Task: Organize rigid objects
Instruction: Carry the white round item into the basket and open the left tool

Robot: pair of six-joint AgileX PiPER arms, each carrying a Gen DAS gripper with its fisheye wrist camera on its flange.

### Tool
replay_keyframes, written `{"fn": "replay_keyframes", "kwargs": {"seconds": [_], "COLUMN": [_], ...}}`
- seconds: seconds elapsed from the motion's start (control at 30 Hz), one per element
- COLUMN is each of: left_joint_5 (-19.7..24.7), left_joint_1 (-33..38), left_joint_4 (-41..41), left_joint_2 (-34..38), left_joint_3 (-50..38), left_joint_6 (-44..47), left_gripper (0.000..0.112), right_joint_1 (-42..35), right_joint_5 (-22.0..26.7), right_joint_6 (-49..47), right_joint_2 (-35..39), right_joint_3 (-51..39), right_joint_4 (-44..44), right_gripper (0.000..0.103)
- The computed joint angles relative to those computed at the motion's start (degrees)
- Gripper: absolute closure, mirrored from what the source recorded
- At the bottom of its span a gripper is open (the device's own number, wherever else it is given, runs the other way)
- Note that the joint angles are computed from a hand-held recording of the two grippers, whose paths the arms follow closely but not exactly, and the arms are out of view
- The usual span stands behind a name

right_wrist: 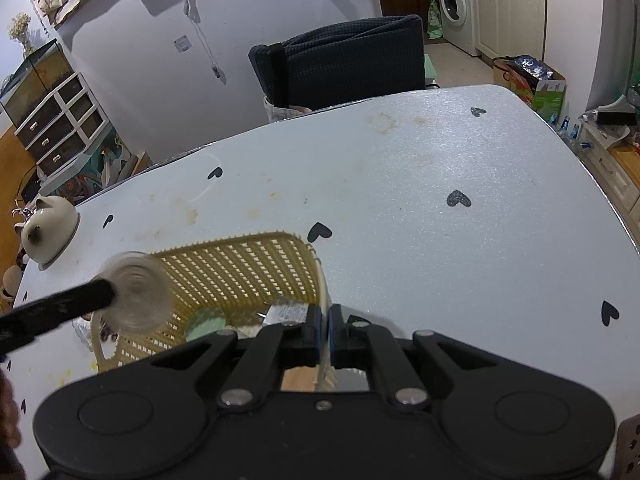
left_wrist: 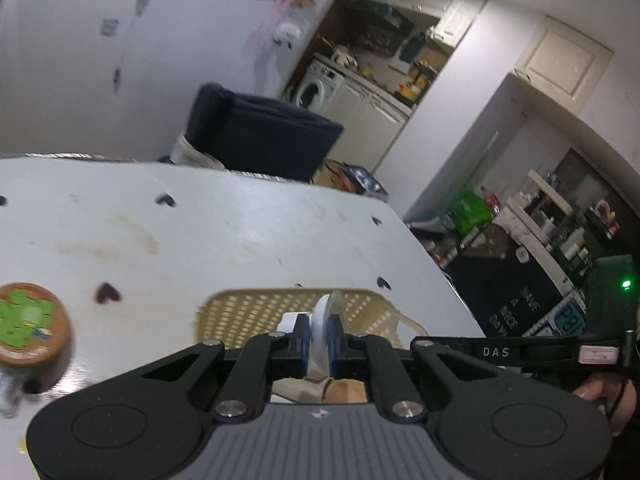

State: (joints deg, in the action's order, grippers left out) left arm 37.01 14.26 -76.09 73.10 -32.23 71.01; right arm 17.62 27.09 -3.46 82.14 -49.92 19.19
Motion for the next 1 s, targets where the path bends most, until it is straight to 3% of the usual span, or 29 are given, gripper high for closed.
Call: {"fn": "replay_keyframes", "kwargs": {"seconds": [0.4,0.6,0.7,0.77,0.83,1.0], "left_joint_5": [-3.65,-5.74,-9.74,-12.49,-12.67,-13.5], "left_joint_1": [-7.05,-9.89,-13.03,-14.76,-14.86,-15.91], "left_joint_4": [-0.61,4.83,11.8,16.86,18.32,24.08], "left_joint_2": [14.01,16.74,16.64,16.14,15.75,13.11], "left_joint_3": [-5.81,-8.93,-10.07,-10.28,-10.33,-9.77], "left_joint_6": [-1.64,-6.46,-11.47,-15.24,-15.91,-19.76], "left_gripper": [0.103,0.103,0.102,0.096,0.083,0.067], "right_joint_1": [-0.95,-1.28,-1.37,-1.35,-1.37,-1.32], "right_joint_5": [-0.19,0.0,0.04,0.02,-0.02,0.02], "right_joint_6": [-2.66,-3.61,-3.86,-3.84,-3.88,-3.75], "right_joint_2": [-0.28,-0.19,-0.21,-0.15,-0.14,-0.16], "right_joint_3": [0.63,0.66,0.68,0.66,0.68,0.63], "right_joint_4": [2.67,3.57,3.82,3.79,3.75,3.69], "right_gripper": [0.099,0.099,0.099,0.099,0.099,0.099]}}
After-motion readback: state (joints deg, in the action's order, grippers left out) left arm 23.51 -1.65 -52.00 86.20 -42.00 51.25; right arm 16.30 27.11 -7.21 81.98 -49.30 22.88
